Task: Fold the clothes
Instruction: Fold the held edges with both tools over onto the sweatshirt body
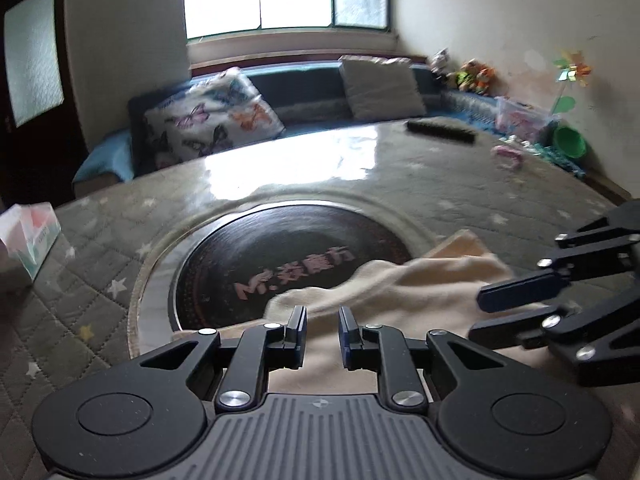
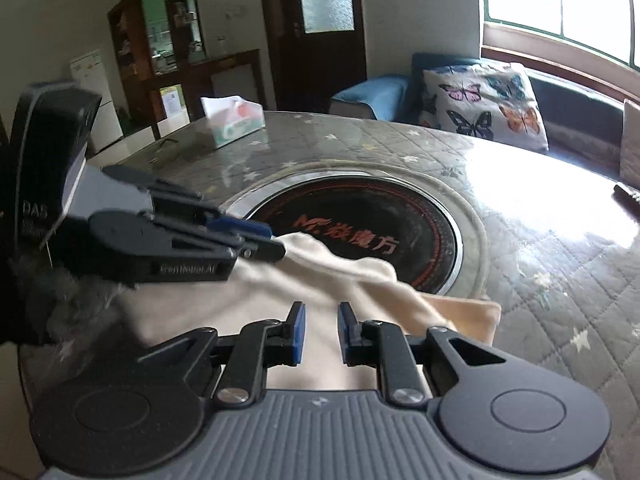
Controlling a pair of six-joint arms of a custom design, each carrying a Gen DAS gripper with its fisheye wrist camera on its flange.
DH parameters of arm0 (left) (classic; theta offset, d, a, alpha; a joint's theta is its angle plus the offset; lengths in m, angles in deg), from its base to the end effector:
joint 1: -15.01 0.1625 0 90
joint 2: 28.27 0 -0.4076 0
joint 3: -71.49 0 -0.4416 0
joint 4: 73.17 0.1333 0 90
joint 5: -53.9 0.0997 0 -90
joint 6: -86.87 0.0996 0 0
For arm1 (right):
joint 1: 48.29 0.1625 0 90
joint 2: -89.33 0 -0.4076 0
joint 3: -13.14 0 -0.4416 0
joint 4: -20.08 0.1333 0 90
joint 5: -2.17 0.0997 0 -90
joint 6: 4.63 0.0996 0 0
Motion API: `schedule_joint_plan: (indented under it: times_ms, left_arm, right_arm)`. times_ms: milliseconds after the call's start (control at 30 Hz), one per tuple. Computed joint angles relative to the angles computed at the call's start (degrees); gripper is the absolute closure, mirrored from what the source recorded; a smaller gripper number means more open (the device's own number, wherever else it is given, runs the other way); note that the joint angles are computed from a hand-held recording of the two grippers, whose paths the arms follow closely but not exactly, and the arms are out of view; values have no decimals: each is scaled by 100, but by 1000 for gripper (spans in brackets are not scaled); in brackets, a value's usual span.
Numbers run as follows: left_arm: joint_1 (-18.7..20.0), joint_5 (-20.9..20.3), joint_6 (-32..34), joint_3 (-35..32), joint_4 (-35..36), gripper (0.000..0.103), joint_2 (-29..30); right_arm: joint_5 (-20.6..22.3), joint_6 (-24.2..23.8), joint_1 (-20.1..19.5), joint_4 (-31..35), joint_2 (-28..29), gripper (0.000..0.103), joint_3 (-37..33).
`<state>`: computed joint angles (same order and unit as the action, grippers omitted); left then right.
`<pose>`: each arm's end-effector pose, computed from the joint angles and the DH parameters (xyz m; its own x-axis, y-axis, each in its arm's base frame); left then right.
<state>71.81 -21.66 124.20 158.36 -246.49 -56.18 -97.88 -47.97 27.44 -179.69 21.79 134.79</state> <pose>-0.2611 -0.6878 -0.0718 -0.3866 0.8155 -0.4308 0.9222 0.3368 -0.1902 -0.0237 -0.5634 0.2084 -0.7636 -0.0971 0.6383 -0.5294 0.6600 -0.5330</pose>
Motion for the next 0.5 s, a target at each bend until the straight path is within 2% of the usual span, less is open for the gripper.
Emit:
schedule_joint_plan:
  times_ms: [33,133,233,500]
  left_arm:
    - [-9,-60,76,193,-119,84,-101]
    - [-18,-119,276,715,-478,84,-335]
    - [-1,-10,292,1085,-752,84,-472]
    - [106,92,-147,1221,-865,83,-518]
  right_arm:
    - [64,-70,-11,-125,-44,77,140]
    - [173,-244,-58,-468,-91,77,449]
    - [228,-402,-128,-862,-58,76,660]
    - [565,30,-478,-1207,-14,75,862]
